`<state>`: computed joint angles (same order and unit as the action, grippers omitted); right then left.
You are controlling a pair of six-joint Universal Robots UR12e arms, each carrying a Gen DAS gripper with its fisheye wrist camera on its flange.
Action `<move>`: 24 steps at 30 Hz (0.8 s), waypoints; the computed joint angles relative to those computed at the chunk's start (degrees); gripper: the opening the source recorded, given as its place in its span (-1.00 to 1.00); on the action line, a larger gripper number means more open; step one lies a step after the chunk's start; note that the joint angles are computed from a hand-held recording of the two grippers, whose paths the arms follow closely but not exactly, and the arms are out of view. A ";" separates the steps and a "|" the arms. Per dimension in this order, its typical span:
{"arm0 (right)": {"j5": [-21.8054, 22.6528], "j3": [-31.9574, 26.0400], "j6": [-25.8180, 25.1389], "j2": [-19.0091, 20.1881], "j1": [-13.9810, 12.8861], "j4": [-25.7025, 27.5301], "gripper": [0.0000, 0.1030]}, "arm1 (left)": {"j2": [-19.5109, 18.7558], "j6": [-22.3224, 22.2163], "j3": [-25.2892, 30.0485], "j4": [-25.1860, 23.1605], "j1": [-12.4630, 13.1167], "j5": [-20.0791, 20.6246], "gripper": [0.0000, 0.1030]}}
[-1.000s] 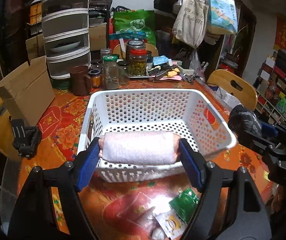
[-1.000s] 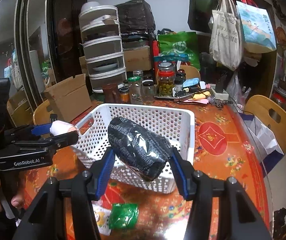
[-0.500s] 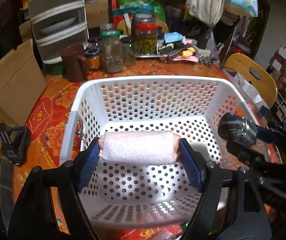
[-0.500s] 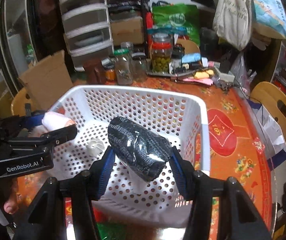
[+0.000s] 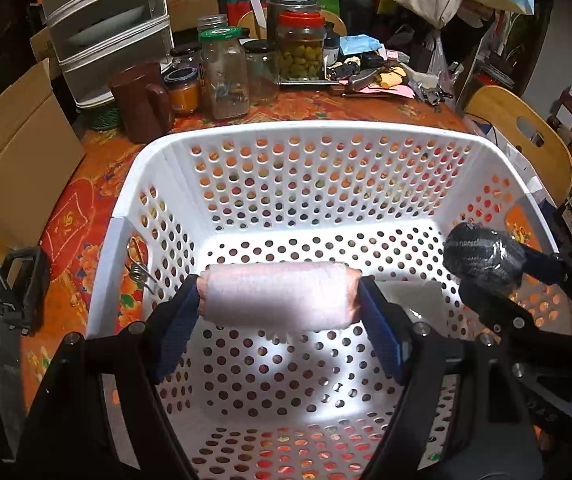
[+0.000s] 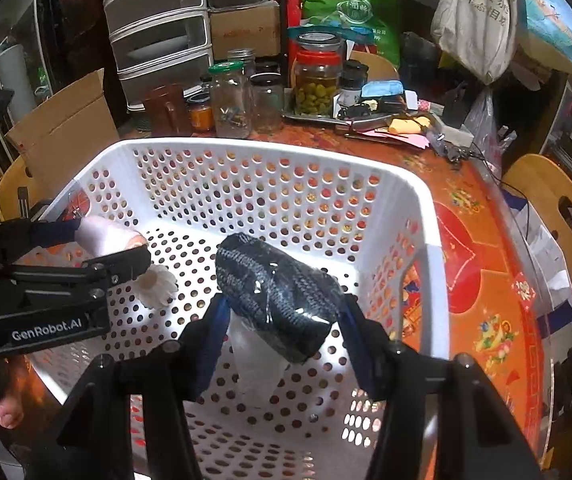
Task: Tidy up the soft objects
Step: 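Lift both items into the white basket and open both tools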
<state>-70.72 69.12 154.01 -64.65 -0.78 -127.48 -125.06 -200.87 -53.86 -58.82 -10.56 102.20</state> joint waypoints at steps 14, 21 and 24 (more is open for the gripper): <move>1.92 1.71 0.34 -1.28 -0.75 -1.14 0.52 | 1.62 0.22 -2.24 3.76 -0.38 -1.15 0.61; 4.38 3.79 0.19 -3.34 -1.82 -2.72 0.70 | 4.13 1.42 -5.04 7.78 -1.50 0.89 0.77; 5.29 5.22 -0.02 -4.59 -2.32 -3.64 0.80 | 5.60 1.82 -6.76 9.50 -1.85 0.92 0.78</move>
<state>-65.43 74.35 153.99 -69.24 -3.10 -131.11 -119.47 -199.05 -60.62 -49.32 -12.40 103.12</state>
